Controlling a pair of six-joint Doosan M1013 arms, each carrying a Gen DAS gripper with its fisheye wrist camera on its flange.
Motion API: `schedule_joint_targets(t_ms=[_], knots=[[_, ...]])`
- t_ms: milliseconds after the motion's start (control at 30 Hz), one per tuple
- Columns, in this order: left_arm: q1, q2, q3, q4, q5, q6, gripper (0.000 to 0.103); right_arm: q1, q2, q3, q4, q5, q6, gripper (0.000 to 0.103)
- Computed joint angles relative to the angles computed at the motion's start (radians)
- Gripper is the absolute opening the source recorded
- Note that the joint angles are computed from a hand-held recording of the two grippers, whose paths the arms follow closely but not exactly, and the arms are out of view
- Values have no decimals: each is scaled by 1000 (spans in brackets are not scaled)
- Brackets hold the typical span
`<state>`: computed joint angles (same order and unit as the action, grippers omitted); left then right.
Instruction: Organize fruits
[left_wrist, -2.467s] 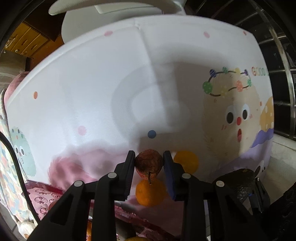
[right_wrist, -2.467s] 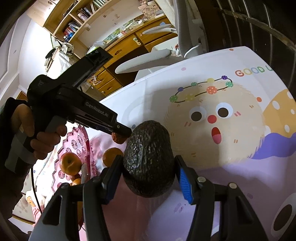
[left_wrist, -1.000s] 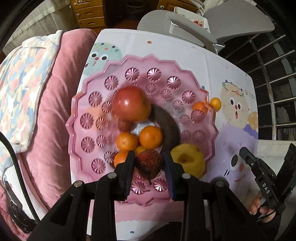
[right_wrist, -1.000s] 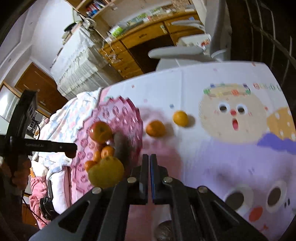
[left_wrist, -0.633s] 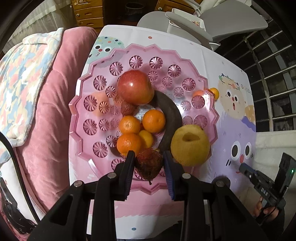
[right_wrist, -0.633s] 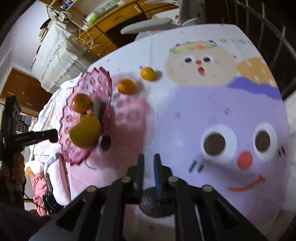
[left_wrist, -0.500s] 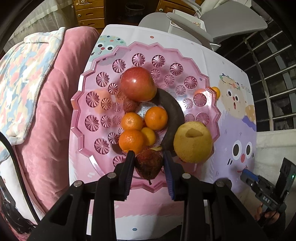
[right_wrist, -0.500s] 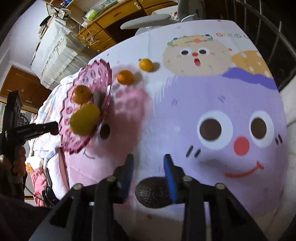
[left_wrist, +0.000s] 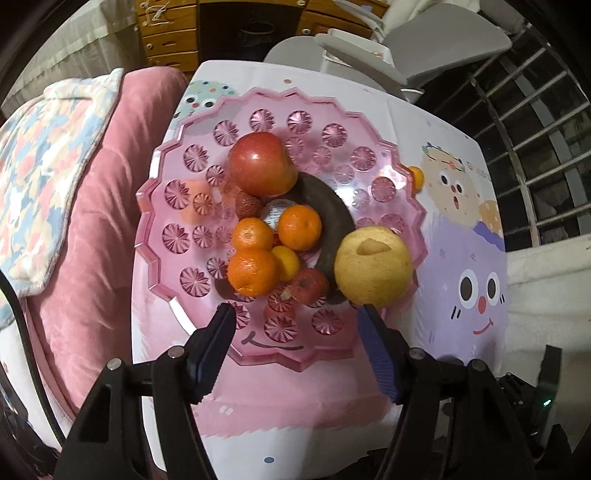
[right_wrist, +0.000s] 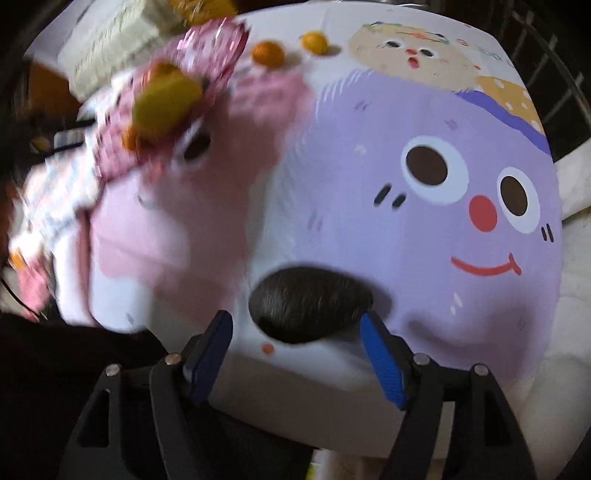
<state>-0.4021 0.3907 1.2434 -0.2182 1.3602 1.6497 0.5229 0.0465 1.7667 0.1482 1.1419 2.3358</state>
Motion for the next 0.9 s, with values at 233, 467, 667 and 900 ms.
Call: schedule_joint_targets(t_ms=[233,467,667,900], knots=[[-28,10,-54,-21,41,93,73,87,53,-42,-181,85,8,74],[-80,48,-143,-22,80,184,76,130,48,-32,-347,50,101,76],[-130,119,-262,15,112,245,77,141,42,-11,-416,-9,113,77],[-179,227,-422,67,164,320,77,127,50,1,-430,-67,100,77]])
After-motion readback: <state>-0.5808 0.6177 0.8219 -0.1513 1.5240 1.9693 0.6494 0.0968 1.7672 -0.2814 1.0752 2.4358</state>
